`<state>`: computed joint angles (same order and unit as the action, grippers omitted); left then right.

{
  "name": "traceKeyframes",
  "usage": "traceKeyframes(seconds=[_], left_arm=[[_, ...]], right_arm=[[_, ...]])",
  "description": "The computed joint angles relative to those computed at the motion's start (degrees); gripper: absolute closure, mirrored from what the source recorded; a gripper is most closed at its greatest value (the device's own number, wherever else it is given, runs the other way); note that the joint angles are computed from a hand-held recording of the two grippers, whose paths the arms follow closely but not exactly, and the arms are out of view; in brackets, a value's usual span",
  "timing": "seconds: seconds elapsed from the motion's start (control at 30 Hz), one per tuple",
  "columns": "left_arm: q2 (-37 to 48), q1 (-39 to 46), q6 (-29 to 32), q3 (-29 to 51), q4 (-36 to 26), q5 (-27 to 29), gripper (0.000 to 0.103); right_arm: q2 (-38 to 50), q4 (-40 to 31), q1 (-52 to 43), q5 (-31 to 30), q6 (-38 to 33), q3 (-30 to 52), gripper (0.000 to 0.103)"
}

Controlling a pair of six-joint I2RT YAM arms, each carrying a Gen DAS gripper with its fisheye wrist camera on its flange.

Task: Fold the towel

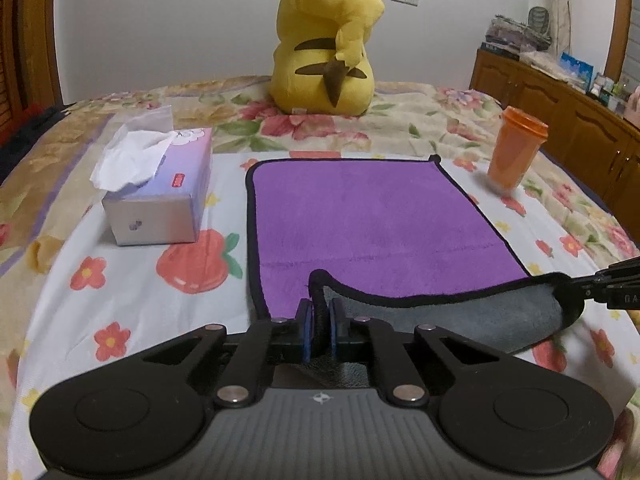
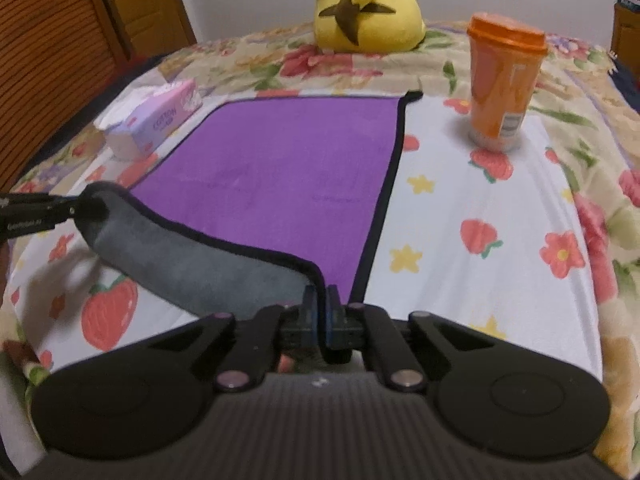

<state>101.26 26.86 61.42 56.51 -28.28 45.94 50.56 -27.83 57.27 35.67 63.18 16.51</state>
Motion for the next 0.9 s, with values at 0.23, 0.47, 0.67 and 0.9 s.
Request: traceKeyframes(seconds=[0.23,0.47,0.67,0.9], left_arm=[[-0.79,0.52,-0.54,0.66,-1.0,1.89,0.092],[-2.48,1.06,-0.26,0.45,-1.87,3.68,0.092],[-2.72,0.63,-2.2,0.49,-0.23,4.62,0.092],[-2.55,-0.64,-4.46,0.69,2.5,5.73,0.093]], right_arm=[[-0.96,-1.35,0.66,3.44,0.28,0.66,0.099],[-1.33,-2.11,1.82,6.39,-0.59,1.66,0.099],[-4.27,-2.7,1.78,9.17,-3.46,2.13,0.099],[-7.28,-1.18,-1.15,8.49,-9.14,1.43,0.099]])
